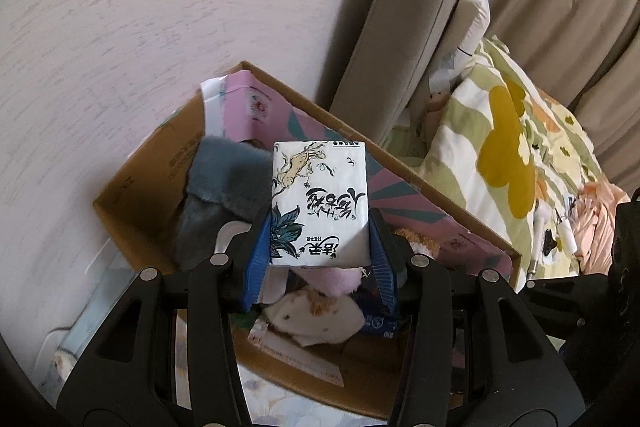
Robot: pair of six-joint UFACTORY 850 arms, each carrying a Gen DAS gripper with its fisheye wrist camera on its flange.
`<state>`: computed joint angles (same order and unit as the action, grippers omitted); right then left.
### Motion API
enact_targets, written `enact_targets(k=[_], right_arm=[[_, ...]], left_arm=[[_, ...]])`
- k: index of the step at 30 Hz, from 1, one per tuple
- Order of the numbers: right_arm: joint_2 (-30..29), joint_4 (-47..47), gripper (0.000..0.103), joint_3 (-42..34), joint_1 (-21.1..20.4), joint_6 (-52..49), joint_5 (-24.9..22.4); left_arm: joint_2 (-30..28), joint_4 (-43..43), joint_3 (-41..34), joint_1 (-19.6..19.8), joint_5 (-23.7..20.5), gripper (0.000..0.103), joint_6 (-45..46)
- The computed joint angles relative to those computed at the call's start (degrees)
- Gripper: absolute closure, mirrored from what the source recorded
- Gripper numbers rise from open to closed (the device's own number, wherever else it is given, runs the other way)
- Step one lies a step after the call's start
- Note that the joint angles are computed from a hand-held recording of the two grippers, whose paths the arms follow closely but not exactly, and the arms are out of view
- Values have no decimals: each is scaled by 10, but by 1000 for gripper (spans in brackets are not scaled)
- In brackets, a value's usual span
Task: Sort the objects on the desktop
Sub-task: 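Carry the printed box and black jar into the box and release both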
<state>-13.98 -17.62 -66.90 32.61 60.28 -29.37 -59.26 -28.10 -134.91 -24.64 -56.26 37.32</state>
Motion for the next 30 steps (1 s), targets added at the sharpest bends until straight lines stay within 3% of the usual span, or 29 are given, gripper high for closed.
enact_targets(k=[5, 6, 7, 8, 10, 16, 30], right_arm=[[-6, -9, 67, -7, -3, 0, -7], [-7, -10, 55, -9, -3, 1, -7], [-6, -20, 43, -10, -2, 12, -7], [-5, -36, 40, -9, 0, 26, -6], [-2, -68, 33, -10, 6, 53, -8], [-7, -132, 33, -27, 22, 92, -28], [-41, -217, 33, -93, 68, 120, -39]], left_arm=[[-8, 30, -15, -8, 3, 58, -29], [-10, 40, -19, -9, 4, 44, -42], [-10, 50, -19, -10, 5, 12, -53], [-3, 51, -9, -9, 15, 0, -53], [29, 27, 44, -4, 55, 1, -26], [89, 24, 129, 17, 99, 1, -19], [210, -23, 291, 105, 165, 1, -12]])
